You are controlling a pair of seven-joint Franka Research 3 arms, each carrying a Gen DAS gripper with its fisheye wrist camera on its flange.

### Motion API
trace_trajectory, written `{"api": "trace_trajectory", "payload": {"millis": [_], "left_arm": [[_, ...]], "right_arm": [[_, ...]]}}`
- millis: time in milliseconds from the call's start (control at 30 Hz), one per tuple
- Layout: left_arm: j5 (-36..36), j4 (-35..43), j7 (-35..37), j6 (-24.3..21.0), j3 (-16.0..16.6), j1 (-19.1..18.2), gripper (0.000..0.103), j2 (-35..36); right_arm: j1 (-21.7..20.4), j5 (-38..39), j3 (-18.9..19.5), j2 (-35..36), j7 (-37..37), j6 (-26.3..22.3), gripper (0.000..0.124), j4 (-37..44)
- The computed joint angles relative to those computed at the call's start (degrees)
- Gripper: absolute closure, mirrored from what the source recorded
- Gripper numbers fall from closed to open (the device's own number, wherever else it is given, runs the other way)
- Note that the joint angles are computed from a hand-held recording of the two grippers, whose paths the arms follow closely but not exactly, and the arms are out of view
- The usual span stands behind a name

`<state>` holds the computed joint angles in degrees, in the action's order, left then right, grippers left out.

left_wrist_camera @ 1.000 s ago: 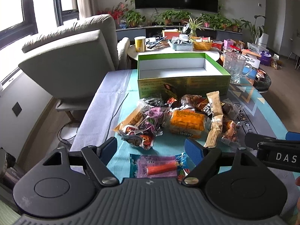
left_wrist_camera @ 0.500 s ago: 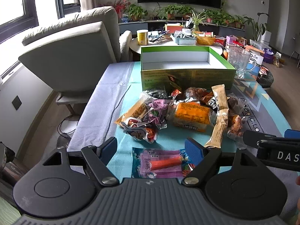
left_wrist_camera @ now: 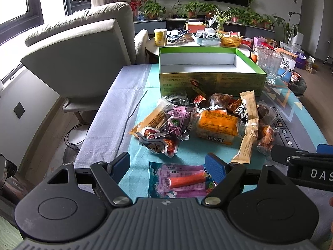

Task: Organize snacks
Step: 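Move left tool toward pink snack bag while right tool approaches brown stick packet, then close left tool on pink snack bag while right tool grasps brown stick packet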

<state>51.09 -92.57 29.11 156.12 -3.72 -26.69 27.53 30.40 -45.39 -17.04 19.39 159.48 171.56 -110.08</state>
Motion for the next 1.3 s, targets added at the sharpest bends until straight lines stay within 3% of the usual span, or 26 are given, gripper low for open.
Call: {"api": "trace_trajectory", "payload": {"millis": [433, 1300], "left_arm": [[-0.3, 0.8, -0.1, 0.0, 0.2, 0.0, 0.025, 0.8], [-4.1, 6.3, 3.4, 0.4, 1.1, 0.6, 0.025, 4.8]], "right_arm": [[-0.2, 2.0, 0.1, 0.8, -2.1, 0.3, 0.069, 0.6], [2.1, 18.6, -2.6, 4.3, -17.1, 4.8, 0.069, 1.5]]}}
